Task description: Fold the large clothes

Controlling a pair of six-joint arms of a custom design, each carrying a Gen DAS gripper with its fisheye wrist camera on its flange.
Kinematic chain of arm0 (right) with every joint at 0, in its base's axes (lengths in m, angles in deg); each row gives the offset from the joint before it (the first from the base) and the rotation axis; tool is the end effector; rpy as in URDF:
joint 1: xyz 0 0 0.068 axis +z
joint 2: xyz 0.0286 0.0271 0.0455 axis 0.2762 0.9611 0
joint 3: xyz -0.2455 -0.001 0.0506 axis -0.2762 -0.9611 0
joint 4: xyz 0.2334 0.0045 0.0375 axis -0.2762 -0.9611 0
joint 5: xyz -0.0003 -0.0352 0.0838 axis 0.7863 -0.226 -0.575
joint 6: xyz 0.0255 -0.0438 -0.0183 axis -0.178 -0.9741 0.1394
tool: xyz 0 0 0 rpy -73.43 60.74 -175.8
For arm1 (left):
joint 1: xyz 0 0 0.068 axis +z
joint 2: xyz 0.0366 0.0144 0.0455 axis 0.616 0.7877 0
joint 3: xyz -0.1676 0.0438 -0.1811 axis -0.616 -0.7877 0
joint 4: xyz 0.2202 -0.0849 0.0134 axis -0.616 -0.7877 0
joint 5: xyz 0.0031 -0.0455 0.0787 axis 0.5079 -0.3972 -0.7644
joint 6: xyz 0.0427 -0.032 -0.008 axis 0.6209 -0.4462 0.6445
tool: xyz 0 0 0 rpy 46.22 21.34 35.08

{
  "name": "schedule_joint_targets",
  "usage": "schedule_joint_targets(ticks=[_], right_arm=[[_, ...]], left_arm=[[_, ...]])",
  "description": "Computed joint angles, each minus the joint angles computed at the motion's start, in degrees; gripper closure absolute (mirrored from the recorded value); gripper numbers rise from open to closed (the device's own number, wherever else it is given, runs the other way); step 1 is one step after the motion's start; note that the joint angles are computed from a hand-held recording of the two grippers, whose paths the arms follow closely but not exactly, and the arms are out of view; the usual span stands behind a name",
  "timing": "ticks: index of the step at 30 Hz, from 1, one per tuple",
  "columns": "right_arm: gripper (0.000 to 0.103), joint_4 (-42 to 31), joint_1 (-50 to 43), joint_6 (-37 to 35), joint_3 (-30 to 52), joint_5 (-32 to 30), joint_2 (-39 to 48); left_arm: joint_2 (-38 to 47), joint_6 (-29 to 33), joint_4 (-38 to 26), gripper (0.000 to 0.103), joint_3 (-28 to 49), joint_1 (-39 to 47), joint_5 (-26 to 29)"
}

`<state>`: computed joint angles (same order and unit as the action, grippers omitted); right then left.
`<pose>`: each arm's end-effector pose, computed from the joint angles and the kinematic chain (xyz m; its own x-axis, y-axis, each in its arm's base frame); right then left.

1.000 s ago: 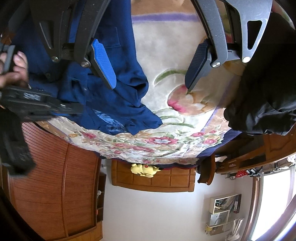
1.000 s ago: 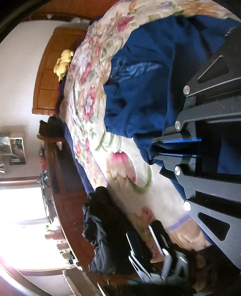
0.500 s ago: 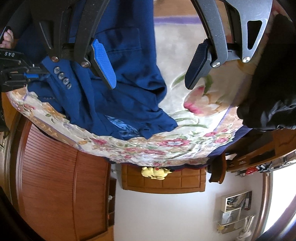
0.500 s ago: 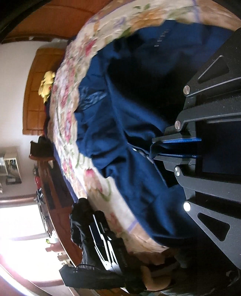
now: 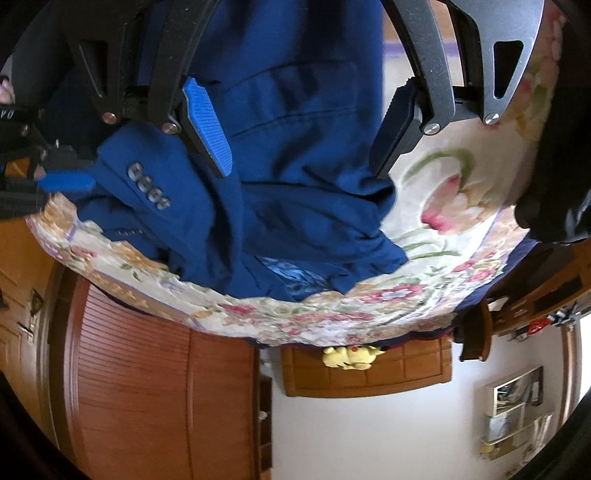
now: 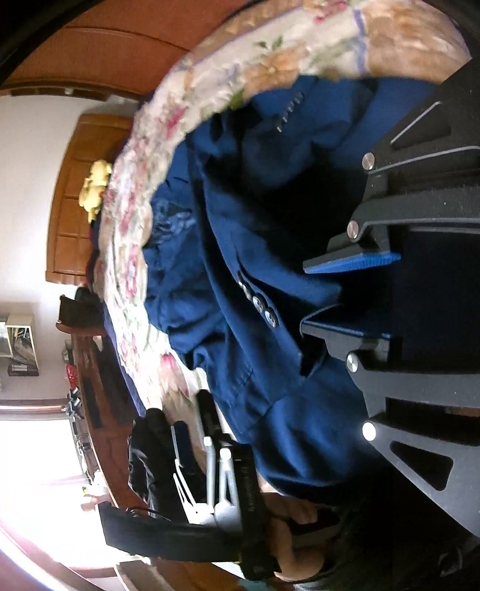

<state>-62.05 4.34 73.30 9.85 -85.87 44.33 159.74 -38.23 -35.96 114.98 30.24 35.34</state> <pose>0.1708 -0.0317 0.1463 -0.6629 -0.0294 -0.7481 0.0208 0.9981 -0.0577 0.3490 -0.0676 0.1215 -0.3624 0.4031 -0.8403 0.7508 0.6605 -0.0070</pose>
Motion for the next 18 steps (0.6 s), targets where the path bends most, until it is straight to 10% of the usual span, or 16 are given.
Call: schedule_joint_targets(ticks=[18], right_arm=[[0.043, -4.53, 5.12, 0.19, -3.30, 7.39, -14.27]], left_arm=[[0.63, 3.40, -6.78, 0.026, 0.18, -2.69, 1.68]])
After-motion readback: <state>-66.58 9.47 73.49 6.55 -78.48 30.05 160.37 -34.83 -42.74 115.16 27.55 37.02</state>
